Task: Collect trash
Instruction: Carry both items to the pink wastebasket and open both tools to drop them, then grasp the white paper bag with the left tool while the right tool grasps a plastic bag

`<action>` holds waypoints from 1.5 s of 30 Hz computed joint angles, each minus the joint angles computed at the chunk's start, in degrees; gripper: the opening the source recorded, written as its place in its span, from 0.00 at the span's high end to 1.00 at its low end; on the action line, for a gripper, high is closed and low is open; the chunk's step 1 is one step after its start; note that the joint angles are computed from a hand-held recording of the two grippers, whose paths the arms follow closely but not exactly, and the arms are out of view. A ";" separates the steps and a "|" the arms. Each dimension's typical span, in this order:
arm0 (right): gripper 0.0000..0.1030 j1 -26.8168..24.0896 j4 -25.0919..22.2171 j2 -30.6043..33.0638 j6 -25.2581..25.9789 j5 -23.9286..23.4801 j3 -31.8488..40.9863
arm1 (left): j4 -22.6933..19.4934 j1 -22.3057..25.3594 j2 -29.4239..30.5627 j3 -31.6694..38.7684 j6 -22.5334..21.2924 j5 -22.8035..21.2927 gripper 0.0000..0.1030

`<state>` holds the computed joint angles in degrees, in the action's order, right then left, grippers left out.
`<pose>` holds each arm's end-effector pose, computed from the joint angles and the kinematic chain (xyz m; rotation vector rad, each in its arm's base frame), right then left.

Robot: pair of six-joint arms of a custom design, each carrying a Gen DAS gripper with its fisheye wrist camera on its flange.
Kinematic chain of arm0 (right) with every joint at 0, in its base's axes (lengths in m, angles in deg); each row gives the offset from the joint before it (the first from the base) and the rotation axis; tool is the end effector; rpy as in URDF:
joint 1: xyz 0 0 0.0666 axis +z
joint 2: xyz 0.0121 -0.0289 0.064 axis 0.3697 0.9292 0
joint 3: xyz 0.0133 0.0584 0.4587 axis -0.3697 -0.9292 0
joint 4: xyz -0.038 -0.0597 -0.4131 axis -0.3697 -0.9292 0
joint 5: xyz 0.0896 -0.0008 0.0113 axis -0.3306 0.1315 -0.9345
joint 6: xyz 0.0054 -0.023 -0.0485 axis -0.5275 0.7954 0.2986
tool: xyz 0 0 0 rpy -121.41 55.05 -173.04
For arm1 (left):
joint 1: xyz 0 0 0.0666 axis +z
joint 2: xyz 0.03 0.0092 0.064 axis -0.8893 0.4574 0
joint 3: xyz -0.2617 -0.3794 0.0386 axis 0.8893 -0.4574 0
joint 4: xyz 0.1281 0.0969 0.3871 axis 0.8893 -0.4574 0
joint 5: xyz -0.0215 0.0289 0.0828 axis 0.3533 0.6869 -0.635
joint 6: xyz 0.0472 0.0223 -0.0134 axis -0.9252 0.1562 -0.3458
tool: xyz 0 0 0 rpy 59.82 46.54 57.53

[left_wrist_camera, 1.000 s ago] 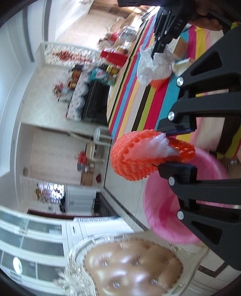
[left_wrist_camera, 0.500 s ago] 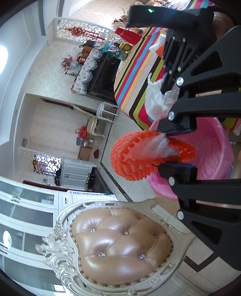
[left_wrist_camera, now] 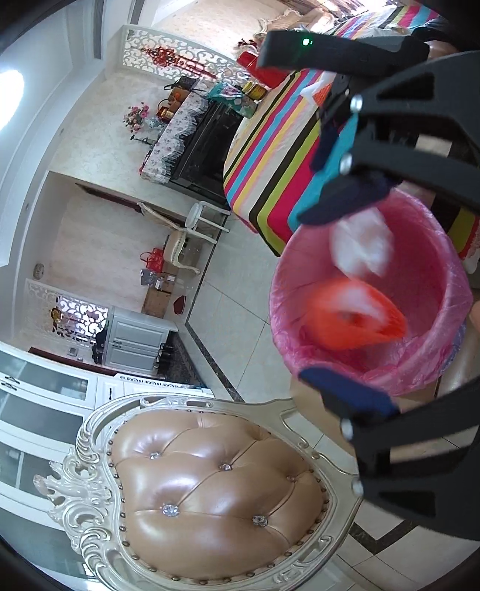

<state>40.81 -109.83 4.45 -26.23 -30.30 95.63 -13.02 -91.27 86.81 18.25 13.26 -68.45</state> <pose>0.5166 0.1769 0.5140 -0.2121 2.2564 0.1913 0.4776 -0.2562 0.5393 0.0801 2.1373 -0.4242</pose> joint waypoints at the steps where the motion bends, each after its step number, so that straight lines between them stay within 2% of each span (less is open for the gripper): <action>1: 0.24 -0.55 0.16 -0.71 0.61 -0.51 -0.74 | 0.27 0.12 0.11 -0.03 0.38 -0.03 0.14; 3: 0.24 -0.95 0.87 -1.52 0.50 1.25 -1.42 | 1.16 0.14 0.15 -0.36 1.47 -0.66 0.04; 5: 0.21 -1.64 1.72 -2.98 -0.52 3.07 -2.63 | 2.95 -0.24 0.06 -0.97 1.09 -1.91 0.04; 8: 0.18 -3.20 2.84 -6.68 -2.47 4.54 -5.81 | 4.01 -1.87 0.49 -1.02 -2.14 -3.75 0.04; 10: 0.18 -4.61 2.71 -9.64 -3.53 4.82 -8.20 | 3.68 -3.26 1.12 -0.43 -3.37 -2.98 0.04; 13: 0.18 -7.03 1.57 -14.34 -4.42 6.19 -11.82 | 3.69 -4.63 1.90 0.35 -2.53 0.25 0.04; 16: 0.18 -10.07 0.11 -18.94 -6.05 6.47 -15.18 | 3.69 -7.74 3.15 1.70 -3.27 -1.06 0.04; 18: 0.18 -12.38 -1.21 -21.70 -6.32 6.43 -17.07 | 4.23 -9.83 4.17 2.60 -3.97 0.16 0.05; 21: 0.18 -17.50 -2.55 -27.01 -6.01 6.47 -20.51 | 5.17 -12.84 5.94 4.17 -4.48 3.96 0.05; 24: 0.18 -22.86 -3.88 -31.03 -5.58 6.11 -22.86 | 4.90 -15.87 7.93 6.15 -4.63 5.17 0.08; 26: 0.18 -27.17 -4.30 -33.35 -4.58 4.26 -24.42 | 4.07 -17.84 9.74 8.10 -4.85 7.05 0.15; 31: 0.18 -40.21 -5.21 -37.28 -0.47 -0.90 -27.46 | 1.01 -21.90 14.03 12.95 -5.69 8.60 0.20; 39: 0.18 -59.51 -5.17 -36.90 3.76 -8.82 -29.02 | -4.59 -26.24 20.24 20.25 -6.63 9.73 0.27; 45: 0.18 -65.60 -5.29 -35.35 4.82 -10.53 -29.71 | -11.57 -27.60 24.72 26.17 -7.07 10.88 0.30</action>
